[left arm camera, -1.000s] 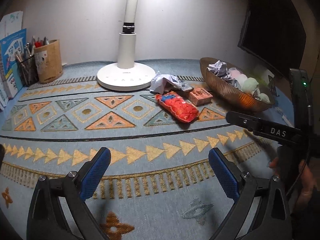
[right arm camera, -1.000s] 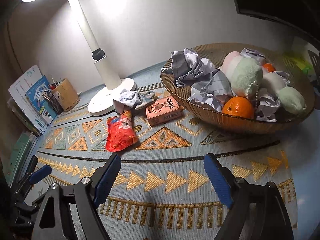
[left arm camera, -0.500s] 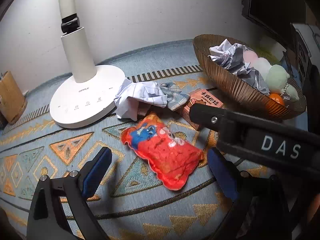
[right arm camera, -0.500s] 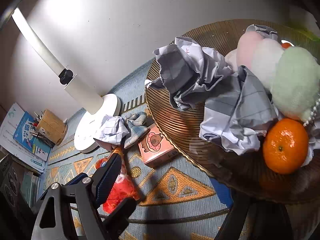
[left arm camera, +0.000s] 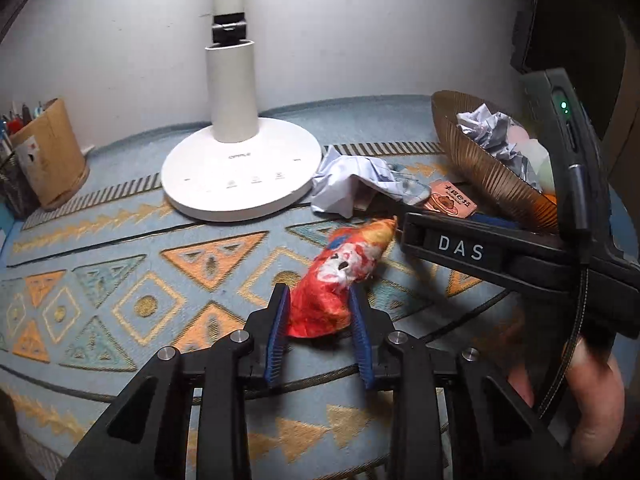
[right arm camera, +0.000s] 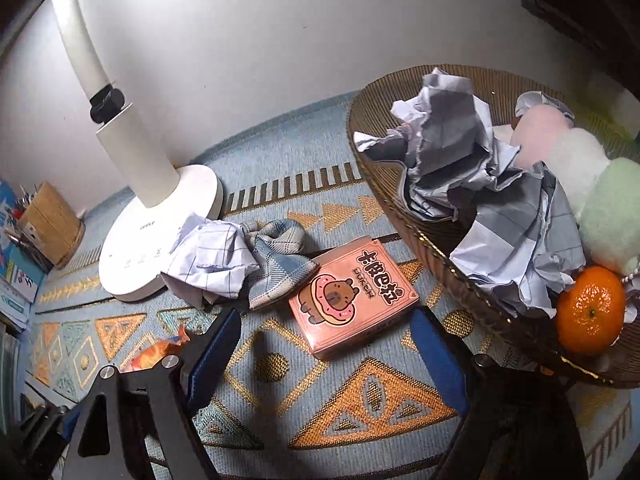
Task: Organize objects
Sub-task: 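Grasp the red snack bag with the left tool while the right tool grasps the pink box, then carry the snack bag and pink box over the amber bowl and release them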
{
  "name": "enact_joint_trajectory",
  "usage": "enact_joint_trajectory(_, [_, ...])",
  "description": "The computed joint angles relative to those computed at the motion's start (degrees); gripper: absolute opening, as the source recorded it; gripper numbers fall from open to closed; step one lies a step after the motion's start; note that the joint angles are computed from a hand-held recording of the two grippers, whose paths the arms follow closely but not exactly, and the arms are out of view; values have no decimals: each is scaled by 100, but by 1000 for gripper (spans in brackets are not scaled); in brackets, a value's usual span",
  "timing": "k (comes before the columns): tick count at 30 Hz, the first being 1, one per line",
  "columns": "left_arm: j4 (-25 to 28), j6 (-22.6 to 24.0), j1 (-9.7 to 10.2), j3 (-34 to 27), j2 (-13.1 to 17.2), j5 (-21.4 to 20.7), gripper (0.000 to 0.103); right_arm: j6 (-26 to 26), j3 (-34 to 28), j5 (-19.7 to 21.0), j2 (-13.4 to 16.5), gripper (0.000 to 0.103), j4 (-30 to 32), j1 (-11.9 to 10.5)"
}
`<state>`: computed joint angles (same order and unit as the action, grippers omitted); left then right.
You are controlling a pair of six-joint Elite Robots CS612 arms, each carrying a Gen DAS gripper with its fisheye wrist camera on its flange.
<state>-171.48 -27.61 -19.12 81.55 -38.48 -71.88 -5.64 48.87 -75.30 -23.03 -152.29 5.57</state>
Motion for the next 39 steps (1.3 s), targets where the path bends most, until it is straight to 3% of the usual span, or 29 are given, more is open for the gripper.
enact_joint_trajectory(2, [-202,-59,23,160,-52,28,27,88,-61,-248,35,66,-29,36])
enact_joint_trajectory(4, [-590,-87,118,225,23,-233,27,335,-159,-414,88,57,-58,52])
enact_joint_trajectory(6, [-476,-23,144,206,30,-467,27,306,-170,-423,94,52,-62,54])
enact_joint_trajectory(7, [-377,105,128,65,90,-531,29,192,-108,-304,66,48,-84,37])
enact_joint_trajectory(8, [-346,227,105,21,106,-516,45,85,-20,-174,22,46,-103,15])
enact_joint_trajectory(9, [-267,318,89,-3,105,-468,52,-21,99,-53,-40,45,-117,-13])
enact_joint_trajectory(10, [-191,408,81,-37,107,-455,53,-105,245,109,-112,44,-164,-55])
enact_joint_trajectory(11, [-199,511,86,-67,119,-515,55,-175,416,331,-189,44,-235,-113])
enact_joint_trajectory(14, [-168,688,84,-190,165,-500,80,-388,902,1287,-428,44,-213,-356])
enact_joint_trajectory(15, [-194,740,77,-235,192,-414,81,-561,1056,1528,-512,43,-157,-422])
enact_joint_trajectory(18, [34,850,113,-435,276,-530,81,-1573,1431,2170,-757,43,398,-610])
enact_joint_trajectory(20, [107,916,147,-510,331,-751,81,-2142,1748,2338,-944,43,554,-691])
enact_joint_trajectory(23, [157,1035,106,-506,325,-651,57,-2508,2281,1935,-1215,44,-17,-761])
enact_joint_trajectory(25, [95,1015,75,-448,299,-539,40,-2380,2420,1719,-1269,60,-274,-791])
enact_joint_trajectory(27, [23,728,62,-314,228,-538,27,-2057,2388,1688,-1235,68,-319,-778])
enact_joint_trajectory(30, [-148,123,2,36,36,-352,25,-2048,2377,1914,-1229,68,-206,-762])
enact_joint_trajectory(34, [-106,-602,-138,558,-283,245,25,-2217,2327,1473,-1189,68,-262,-587])
enact_joint_trajectory(37, [-4,-672,-183,795,-434,215,26,-2246,2220,1274,-1150,68,-202,-500])
enact_joint_trajectory(39, [81,-523,-232,890,-481,212,31,-2197,2207,1084,-1136,65,-301,-451])
